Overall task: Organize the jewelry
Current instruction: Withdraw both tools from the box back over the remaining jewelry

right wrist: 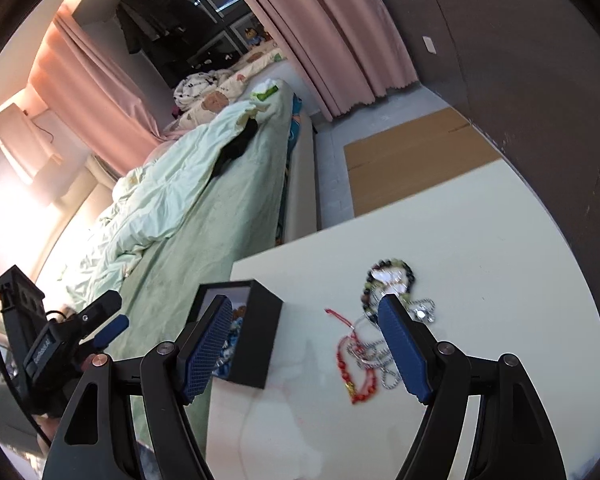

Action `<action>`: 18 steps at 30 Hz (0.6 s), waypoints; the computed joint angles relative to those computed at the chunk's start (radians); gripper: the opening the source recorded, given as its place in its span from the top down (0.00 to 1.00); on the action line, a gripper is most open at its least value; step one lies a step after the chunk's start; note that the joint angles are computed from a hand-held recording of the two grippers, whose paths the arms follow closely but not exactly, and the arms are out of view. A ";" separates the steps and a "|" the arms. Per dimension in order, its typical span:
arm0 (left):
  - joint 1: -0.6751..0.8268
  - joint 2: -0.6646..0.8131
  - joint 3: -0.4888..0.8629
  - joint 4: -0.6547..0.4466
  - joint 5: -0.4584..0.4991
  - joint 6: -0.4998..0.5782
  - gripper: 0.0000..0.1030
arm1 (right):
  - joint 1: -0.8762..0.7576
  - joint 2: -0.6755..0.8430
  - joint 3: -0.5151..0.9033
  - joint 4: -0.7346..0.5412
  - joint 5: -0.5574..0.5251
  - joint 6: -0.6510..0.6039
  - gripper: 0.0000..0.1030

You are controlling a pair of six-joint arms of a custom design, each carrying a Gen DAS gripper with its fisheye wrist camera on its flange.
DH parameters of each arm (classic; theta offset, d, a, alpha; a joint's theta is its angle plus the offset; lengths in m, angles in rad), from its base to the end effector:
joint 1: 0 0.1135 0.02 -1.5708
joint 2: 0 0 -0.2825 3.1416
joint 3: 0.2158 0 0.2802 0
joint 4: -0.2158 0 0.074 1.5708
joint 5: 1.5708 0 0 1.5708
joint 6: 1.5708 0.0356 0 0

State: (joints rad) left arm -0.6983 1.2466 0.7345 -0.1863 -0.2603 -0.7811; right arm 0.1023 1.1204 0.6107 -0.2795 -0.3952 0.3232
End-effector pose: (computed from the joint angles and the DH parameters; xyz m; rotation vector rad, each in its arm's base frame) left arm 0.2211 -0.1737 0.2298 -0.2339 2.2777 -0.4972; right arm 0.2378 0.0382 0.2108 0.0671 2.3821 0.6714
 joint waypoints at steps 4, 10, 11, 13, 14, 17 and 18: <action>-0.038 0.027 0.016 0.011 -0.005 0.004 0.00 | -0.046 0.023 0.005 -0.055 0.012 -0.025 0.00; -0.093 0.100 0.063 0.009 -0.007 0.019 0.00 | -0.183 0.024 -0.009 -0.093 -0.032 -0.074 0.00; -0.101 0.113 0.071 0.009 -0.002 0.022 0.00 | -0.201 0.029 -0.007 -0.101 -0.038 -0.086 0.00; -0.113 0.141 0.085 0.017 0.017 0.023 0.00 | -0.234 0.036 -0.007 -0.116 -0.034 -0.103 0.00; -0.118 0.151 0.091 0.018 0.020 0.020 0.00 | -0.254 0.043 -0.008 -0.121 -0.040 -0.112 0.00; -0.128 0.201 0.124 0.009 0.049 0.014 0.00 | -0.316 0.078 0.004 -0.154 -0.081 -0.144 0.00; -0.131 0.215 0.132 0.008 0.061 0.015 0.01 | -0.337 0.092 0.012 -0.168 -0.096 -0.154 0.00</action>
State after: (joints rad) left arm -0.8297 1.4612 0.8662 -0.1787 -0.1990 -0.7664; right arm -0.2350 1.2122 0.6230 -0.4470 -0.4912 0.1692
